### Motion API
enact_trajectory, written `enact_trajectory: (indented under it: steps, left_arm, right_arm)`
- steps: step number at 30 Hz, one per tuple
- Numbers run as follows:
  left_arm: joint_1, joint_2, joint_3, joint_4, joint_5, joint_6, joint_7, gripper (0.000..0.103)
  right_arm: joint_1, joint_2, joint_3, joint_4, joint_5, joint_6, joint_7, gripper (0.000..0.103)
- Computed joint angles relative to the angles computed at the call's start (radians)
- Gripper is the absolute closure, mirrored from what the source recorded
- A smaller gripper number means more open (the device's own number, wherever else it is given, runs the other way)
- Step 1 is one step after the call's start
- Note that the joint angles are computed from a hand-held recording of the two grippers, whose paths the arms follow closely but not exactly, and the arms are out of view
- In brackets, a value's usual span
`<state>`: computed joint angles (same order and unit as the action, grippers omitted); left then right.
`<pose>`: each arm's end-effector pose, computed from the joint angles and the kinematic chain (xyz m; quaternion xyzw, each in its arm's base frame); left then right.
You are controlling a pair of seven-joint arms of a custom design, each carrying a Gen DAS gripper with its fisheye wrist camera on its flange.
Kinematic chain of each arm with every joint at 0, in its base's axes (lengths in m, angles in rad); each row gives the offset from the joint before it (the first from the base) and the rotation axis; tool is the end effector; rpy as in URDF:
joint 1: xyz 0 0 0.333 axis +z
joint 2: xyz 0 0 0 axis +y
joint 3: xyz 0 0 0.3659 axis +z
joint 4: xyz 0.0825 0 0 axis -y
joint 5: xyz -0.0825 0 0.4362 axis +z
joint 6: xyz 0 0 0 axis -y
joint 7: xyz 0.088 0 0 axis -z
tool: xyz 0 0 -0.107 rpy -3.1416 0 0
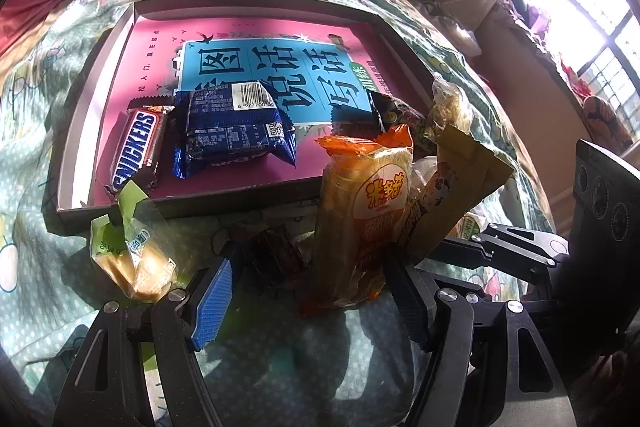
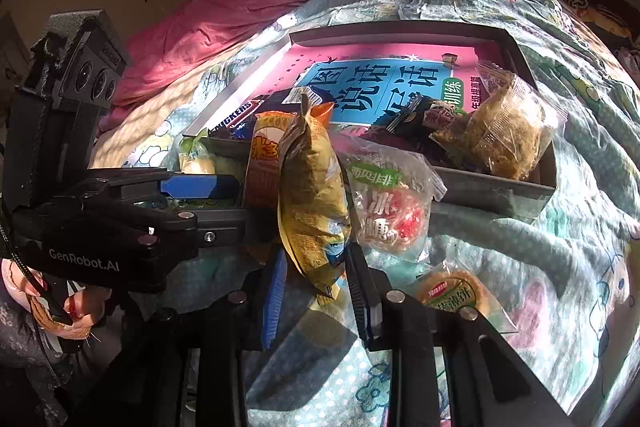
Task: Organize snacks
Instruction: 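Grasp the orange snack packet with the left tool while the right tool grasps the yellow chip bag, then lift the orange packet over the tray while the right tool carries the yellow chip bag there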
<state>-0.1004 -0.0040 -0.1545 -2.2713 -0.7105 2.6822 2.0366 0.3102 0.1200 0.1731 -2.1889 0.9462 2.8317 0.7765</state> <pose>0.5735 -0.1283 0.4144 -0.6273 0.7232 -0.2885 0.0151 0.5684 0.2492 0.3897 -0.7913 0.5070 -0.0330 0.3401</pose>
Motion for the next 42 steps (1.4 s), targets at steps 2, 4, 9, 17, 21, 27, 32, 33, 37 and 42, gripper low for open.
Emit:
enact_trajectory:
  steps: [2,4,9,17,21,27,32,33,37,42]
  left_arm:
    - [0.000,0.005,-0.001,0.005,-0.008,-0.001,0.002,0.029]
    - [0.001,0.010,-0.002,0.009,-0.021,0.000,0.010,0.030]
    - [0.003,0.020,-0.006,0.022,-0.052,-0.001,0.032,0.030]
    - [0.009,0.037,-0.015,0.041,-0.137,-0.002,0.096,0.035]
    - [0.013,0.042,-0.017,0.043,-0.144,0.003,0.106,0.061]
    - [0.021,0.018,-0.012,0.029,-0.239,-0.008,0.174,0.079]
    - [0.017,-0.024,0.006,0.012,-0.292,-0.010,0.216,0.081]
    - [0.016,-0.030,0.010,0.010,-0.296,-0.011,0.216,0.080]
    - [0.010,-0.056,0.024,0.002,-0.314,0.011,0.233,0.081]
    - [0.002,-0.084,0.040,-0.005,-0.326,0.060,0.242,0.081]
  right_arm:
    - [-0.001,0.008,-0.003,0.006,-0.009,-0.008,0.019,0.072]
    - [0.001,0.014,-0.004,0.007,-0.030,-0.003,0.039,0.072]
    - [-0.007,0.029,0.010,0.020,-0.020,-0.001,0.033,0.072]
    - [-0.021,0.031,0.014,0.032,0.041,-0.038,-0.002,0.076]
    - [-0.023,0.023,0.011,0.029,0.083,-0.048,-0.031,0.076]
    - [-0.020,0.012,0.007,0.029,0.141,-0.051,-0.075,0.076]
    - [-0.012,-0.006,0.001,0.025,0.225,-0.045,-0.158,0.076]
    - [-0.009,-0.009,0.000,0.025,0.238,-0.044,-0.171,0.076]
    - [0.001,-0.021,-0.006,0.023,0.297,-0.033,-0.228,0.076]
    - [0.015,-0.032,-0.013,0.023,0.355,-0.013,-0.286,0.076]
